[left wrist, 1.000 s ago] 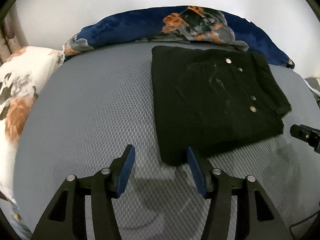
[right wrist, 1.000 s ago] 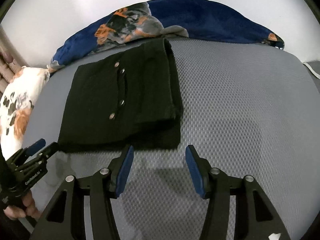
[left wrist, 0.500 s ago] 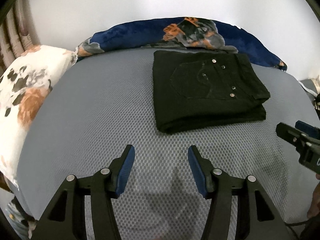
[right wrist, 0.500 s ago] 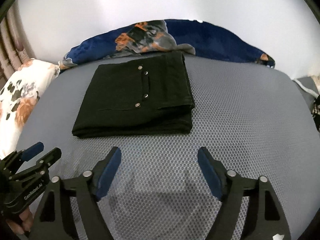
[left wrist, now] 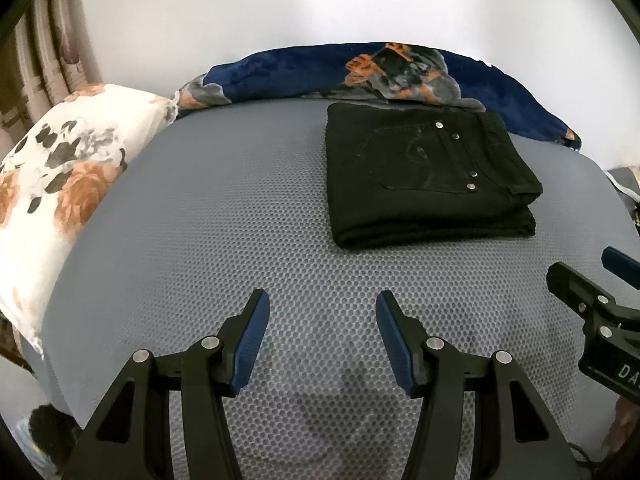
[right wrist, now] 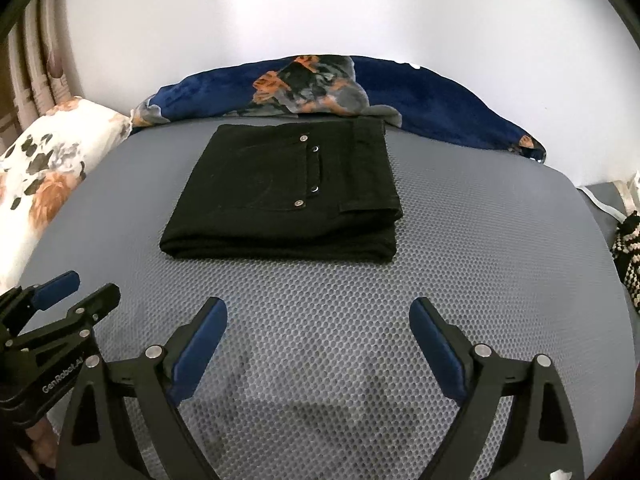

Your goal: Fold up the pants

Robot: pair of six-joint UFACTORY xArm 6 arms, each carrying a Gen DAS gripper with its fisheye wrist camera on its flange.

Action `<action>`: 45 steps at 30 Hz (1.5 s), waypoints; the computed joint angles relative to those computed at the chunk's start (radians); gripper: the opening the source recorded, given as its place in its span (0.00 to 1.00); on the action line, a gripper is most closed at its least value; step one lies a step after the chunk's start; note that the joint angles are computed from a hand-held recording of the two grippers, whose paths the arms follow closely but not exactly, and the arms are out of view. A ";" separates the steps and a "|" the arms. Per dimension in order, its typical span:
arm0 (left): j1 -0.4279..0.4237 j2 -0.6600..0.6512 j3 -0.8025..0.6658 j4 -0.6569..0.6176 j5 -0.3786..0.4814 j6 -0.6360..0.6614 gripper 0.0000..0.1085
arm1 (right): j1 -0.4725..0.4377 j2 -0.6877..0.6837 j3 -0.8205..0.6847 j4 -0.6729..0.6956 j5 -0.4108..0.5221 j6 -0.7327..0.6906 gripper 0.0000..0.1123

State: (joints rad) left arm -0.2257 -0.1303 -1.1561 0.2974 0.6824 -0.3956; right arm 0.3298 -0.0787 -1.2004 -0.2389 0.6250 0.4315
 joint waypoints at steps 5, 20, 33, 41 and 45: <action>-0.003 -0.003 0.004 0.003 0.000 0.000 0.52 | 0.003 0.000 0.001 -0.002 -0.004 0.008 0.81; 0.002 0.006 -0.001 0.020 0.007 -0.017 0.52 | 0.006 0.020 -0.016 0.029 -0.003 -0.023 0.81; 0.002 0.011 -0.003 0.028 0.007 -0.026 0.52 | 0.004 0.043 -0.037 0.077 0.027 -0.047 0.81; 0.003 0.013 -0.004 0.031 0.010 -0.024 0.52 | 0.011 0.054 -0.050 0.068 0.034 -0.045 0.81; 0.003 0.015 -0.006 0.031 0.013 -0.026 0.52 | 0.010 0.058 -0.054 0.075 0.038 -0.045 0.81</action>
